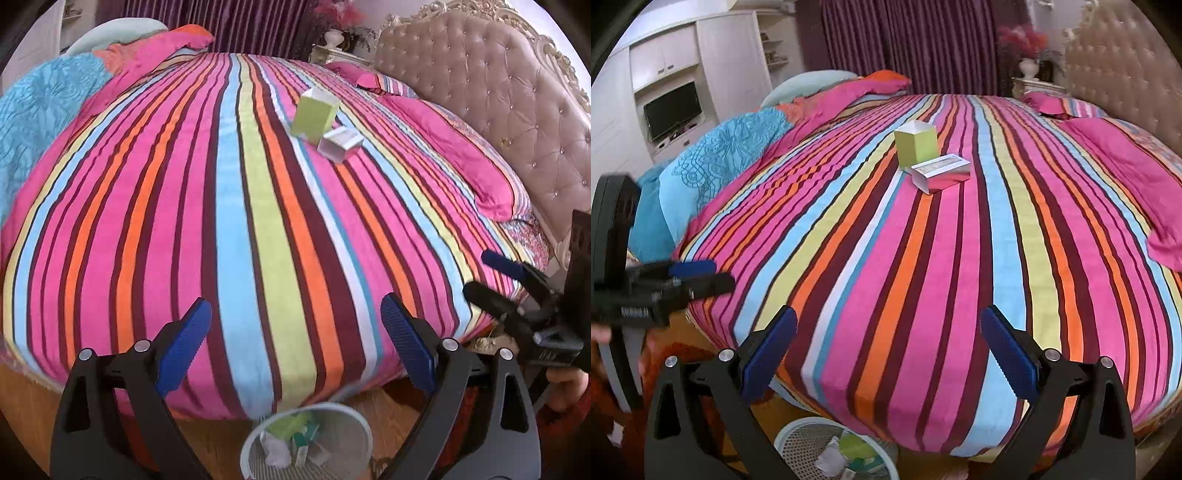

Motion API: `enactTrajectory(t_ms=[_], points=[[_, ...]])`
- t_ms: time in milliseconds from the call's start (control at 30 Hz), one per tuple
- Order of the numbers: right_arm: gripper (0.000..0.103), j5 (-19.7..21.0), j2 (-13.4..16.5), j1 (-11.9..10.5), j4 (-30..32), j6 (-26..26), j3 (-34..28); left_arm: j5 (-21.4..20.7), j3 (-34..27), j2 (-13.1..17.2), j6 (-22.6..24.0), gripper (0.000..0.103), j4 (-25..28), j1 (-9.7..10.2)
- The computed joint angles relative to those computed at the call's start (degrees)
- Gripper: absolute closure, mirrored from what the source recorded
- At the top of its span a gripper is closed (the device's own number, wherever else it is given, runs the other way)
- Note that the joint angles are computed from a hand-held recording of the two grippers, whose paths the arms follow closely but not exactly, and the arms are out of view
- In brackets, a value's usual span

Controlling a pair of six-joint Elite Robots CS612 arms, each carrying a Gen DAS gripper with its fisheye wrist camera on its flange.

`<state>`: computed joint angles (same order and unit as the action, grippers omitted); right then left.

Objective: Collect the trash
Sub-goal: 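Raise both tools back toward the lime-green box and white box on the bed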

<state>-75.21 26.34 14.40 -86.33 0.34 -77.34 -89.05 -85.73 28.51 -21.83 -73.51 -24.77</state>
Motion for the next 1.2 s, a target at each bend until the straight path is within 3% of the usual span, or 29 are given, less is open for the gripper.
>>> enactTrajectory(t_ms=[300, 667, 833, 1000, 1200], points=[[0.008, 2.03, -2.78, -1.45, -2.15, -4.12, 6.5, 0.2, 8.86, -3.23, 4.14, 0.013, -7.39, 0.79], [0.008, 4.85, -6.71, -2.34, -4.99, -7.77, 15.87, -2.62, 22.46, -8.69, 9.61, 0.013, -16.73, 1.89], [0.008, 4.69, -9.11, -2.42, -5.35, -11.05, 21.25, -4.32, 29.59, -11.53, 11.67, 0.013, -20.35, 2.76], [0.008, 5.72, -11.58, -2.71, -7.86, -10.54, 26.98, -6.66, 36.28, -14.37, 12.15, 0.013, -24.64, 3.47], [0.008, 6.17, -14.56, -2.62, -9.72, -13.55, 33.55, -7.54, 45.88, -18.67, 16.06, 0.013, -29.71, 3.76]])
